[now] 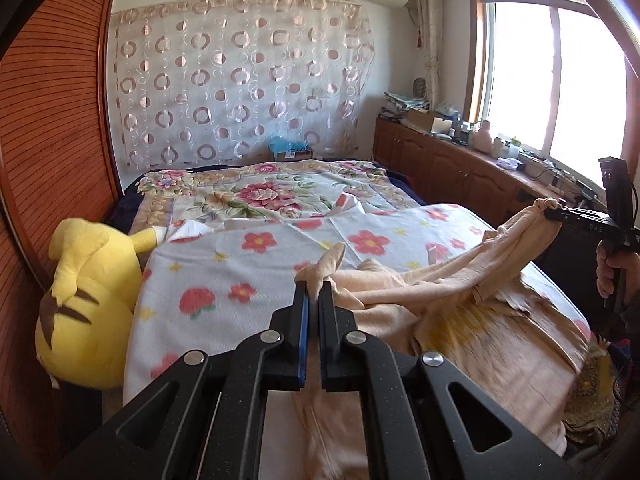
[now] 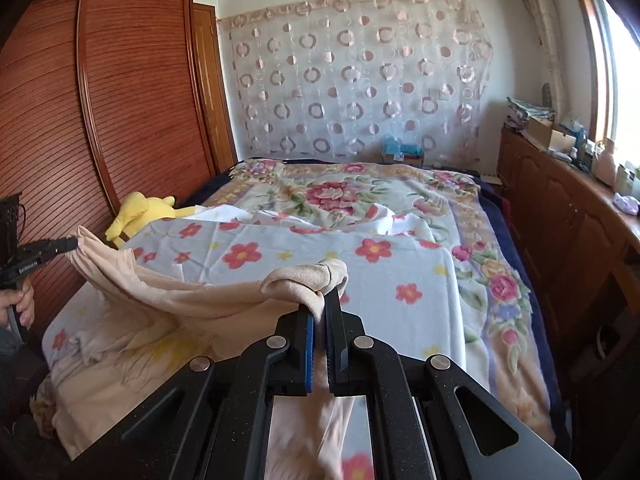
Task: Fold small clothes
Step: 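Lift the shirt edge with the left gripper while the right gripper holds the sleeve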
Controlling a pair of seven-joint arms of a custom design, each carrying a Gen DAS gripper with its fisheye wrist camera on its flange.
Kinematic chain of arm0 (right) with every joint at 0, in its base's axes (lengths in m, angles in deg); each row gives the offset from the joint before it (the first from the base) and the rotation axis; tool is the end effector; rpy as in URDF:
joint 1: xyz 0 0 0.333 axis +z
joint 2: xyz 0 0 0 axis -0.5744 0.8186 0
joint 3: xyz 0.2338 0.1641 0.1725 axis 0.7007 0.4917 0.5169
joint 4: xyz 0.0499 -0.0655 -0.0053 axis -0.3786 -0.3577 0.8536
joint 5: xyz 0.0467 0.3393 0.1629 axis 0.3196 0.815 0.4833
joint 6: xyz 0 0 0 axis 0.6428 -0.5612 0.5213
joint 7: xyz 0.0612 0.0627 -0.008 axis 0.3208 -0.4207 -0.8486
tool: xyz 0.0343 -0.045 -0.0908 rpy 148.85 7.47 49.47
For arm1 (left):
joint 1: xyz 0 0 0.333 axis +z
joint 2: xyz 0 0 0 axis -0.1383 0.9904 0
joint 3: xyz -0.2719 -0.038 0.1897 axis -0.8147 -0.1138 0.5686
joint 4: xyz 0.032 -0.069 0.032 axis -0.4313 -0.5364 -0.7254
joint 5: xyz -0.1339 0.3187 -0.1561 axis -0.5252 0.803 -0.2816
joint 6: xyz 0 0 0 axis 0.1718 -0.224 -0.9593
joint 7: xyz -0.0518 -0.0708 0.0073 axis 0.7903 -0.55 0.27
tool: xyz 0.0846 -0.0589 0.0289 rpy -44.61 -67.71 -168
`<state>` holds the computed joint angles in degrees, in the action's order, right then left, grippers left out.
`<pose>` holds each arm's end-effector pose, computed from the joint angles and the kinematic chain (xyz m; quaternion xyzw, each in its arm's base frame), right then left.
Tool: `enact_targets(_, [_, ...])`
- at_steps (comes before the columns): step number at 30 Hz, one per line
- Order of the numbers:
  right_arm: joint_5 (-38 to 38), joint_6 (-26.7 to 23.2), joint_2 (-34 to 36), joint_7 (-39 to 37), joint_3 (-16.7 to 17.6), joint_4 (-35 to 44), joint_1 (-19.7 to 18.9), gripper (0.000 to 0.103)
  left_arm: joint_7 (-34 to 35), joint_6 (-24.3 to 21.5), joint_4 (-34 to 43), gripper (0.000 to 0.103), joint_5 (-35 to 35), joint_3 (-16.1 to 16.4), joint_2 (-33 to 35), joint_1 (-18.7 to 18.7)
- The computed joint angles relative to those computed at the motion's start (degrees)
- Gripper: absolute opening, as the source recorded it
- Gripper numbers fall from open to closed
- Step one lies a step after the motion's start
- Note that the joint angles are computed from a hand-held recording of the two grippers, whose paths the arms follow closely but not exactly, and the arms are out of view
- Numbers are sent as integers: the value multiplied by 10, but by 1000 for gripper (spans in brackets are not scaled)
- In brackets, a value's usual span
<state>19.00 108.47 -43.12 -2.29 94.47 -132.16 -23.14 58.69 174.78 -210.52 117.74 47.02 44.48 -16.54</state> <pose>0.6264 0.1831 0.4643 -0.7842 0.3367 -0.1789 0.4896 0.4467 -0.2331 0.4987 -0.6907 0.5338 -0.3335 0.3561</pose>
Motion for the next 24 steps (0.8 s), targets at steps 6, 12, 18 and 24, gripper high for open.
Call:
enact_targets(6, [95, -45, -98, -118, -26, -153, -12, 4, -40, -5, -75, 5, -23, -24, -49, -27])
enact_targets(12, [73, -82, -161, -101, -66, -243, -17, 4, -55, -10, -115, 5, -57, -45, -100, -45])
enact_targets(18, [-22, -46, -159, -43, -67, -253, -5, 5, 28, -48, -106, 6, -127, -47, -70, -65])
enact_targets(24, [-81, -2, -133, 22, -55, -223, 9, 23, 15, -20, -120, 34, -122, -39, -80, -58])
